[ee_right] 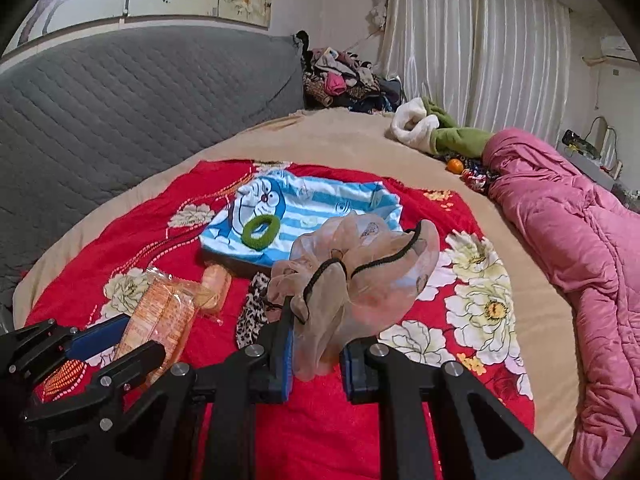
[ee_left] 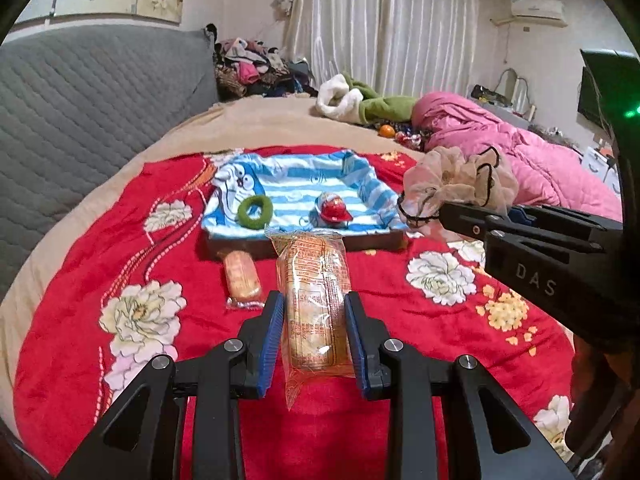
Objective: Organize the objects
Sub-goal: 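Lift the bread pack and scrunchie and carry both toward the striped cloth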
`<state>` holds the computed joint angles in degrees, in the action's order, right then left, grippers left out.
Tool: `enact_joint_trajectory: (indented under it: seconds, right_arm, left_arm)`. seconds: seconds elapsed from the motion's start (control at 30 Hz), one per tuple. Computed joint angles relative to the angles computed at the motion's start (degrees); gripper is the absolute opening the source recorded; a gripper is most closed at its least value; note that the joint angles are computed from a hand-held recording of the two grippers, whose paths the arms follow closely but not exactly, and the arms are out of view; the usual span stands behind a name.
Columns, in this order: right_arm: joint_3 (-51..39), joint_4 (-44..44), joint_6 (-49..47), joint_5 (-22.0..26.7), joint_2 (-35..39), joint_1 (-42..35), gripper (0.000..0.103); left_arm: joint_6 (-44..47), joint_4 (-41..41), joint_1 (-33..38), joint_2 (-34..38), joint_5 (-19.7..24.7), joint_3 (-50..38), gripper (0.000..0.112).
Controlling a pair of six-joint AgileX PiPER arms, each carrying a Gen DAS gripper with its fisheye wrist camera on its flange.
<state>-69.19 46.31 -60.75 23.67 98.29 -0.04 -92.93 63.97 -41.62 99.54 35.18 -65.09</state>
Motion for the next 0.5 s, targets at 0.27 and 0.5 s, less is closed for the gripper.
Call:
enact_joint_trajectory:
  seconds: [0.27, 0.5]
  right_arm:
    - [0.37, -0.18, 1.02, -0.33, -1.61, 0.04, 0.018]
    - [-0.7, -1.27, 2.9, -0.76, -2.17, 0.59, 0.018]
  left_arm:
    - [2.04, -0.95, 1.18, -0.94, -0.68, -0.35, 0.032]
    - [3.28, -0.89, 1.75, -1.78, 0.18, -0.88, 0.032]
